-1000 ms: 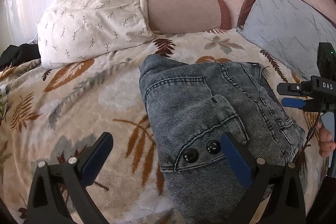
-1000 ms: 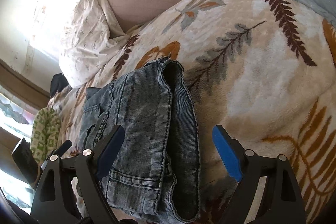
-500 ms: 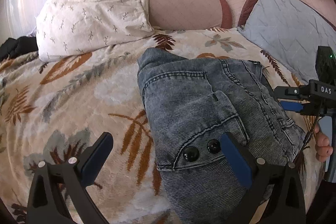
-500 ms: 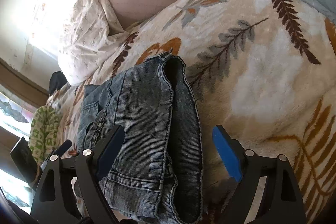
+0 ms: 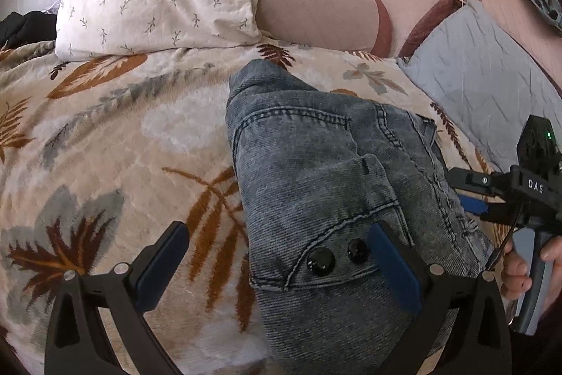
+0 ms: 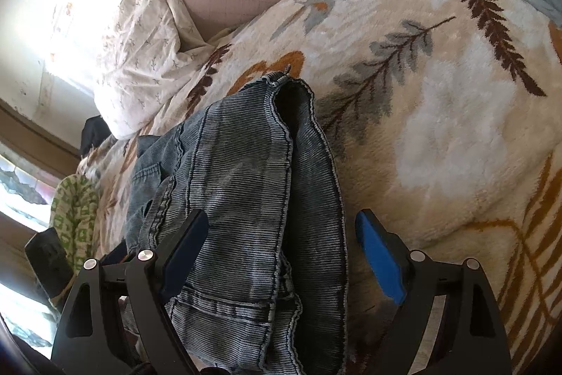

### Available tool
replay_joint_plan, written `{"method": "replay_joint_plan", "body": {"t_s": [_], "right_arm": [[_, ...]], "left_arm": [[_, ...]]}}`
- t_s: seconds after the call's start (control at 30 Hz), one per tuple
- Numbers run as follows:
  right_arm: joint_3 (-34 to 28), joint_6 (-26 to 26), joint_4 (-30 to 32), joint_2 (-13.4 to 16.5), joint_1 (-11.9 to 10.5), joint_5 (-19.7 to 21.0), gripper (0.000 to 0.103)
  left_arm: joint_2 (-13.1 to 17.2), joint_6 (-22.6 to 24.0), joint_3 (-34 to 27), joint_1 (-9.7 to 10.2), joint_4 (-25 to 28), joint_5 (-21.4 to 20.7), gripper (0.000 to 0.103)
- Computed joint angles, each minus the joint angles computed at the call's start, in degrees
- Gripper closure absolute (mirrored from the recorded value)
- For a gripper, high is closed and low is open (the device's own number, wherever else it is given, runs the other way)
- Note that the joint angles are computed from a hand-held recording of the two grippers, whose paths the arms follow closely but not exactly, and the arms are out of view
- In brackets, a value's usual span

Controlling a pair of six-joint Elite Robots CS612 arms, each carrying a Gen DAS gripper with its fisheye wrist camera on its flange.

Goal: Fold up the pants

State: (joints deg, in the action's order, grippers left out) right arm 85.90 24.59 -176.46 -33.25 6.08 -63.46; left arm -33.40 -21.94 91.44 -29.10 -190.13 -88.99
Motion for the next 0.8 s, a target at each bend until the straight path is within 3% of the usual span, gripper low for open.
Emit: {"method": "replay_joint_plan", "body": {"t_s": [0.23, 0.3, 0.47, 0.57, 0.8], "right_arm": [[-0.79, 0.81, -0.09, 0.69, 0.40, 1.77, 0.015], [-0.93, 1.46, -0.25, 0.98, 0.16, 3.97, 0.015], [-0.98, 1.60, -0.66, 1.33, -0.04, 6.91, 0.015], [-1.04, 2.17, -1.33, 1.62, -0.22, 9.15, 0.015], [-1.48, 1.30, -1.81, 1.92, 0.41, 8.73, 0.014]], "left_arm": [[0.29, -3.98, -0.77, 0.82, 0.73, -4.21, 0.000], [0.28, -4.34, -0.69, 0.88, 0.47, -4.75, 0.000], [0.21, -0.47, -0.23, 0.15, -0.44, -2.26, 0.000], [0.76, -0.42, -0.87, 0.57, 0.41, -3.41, 0.000], [1.22, -4.34, -1.70, 1.39, 0.74, -7.70, 0.000]]}}
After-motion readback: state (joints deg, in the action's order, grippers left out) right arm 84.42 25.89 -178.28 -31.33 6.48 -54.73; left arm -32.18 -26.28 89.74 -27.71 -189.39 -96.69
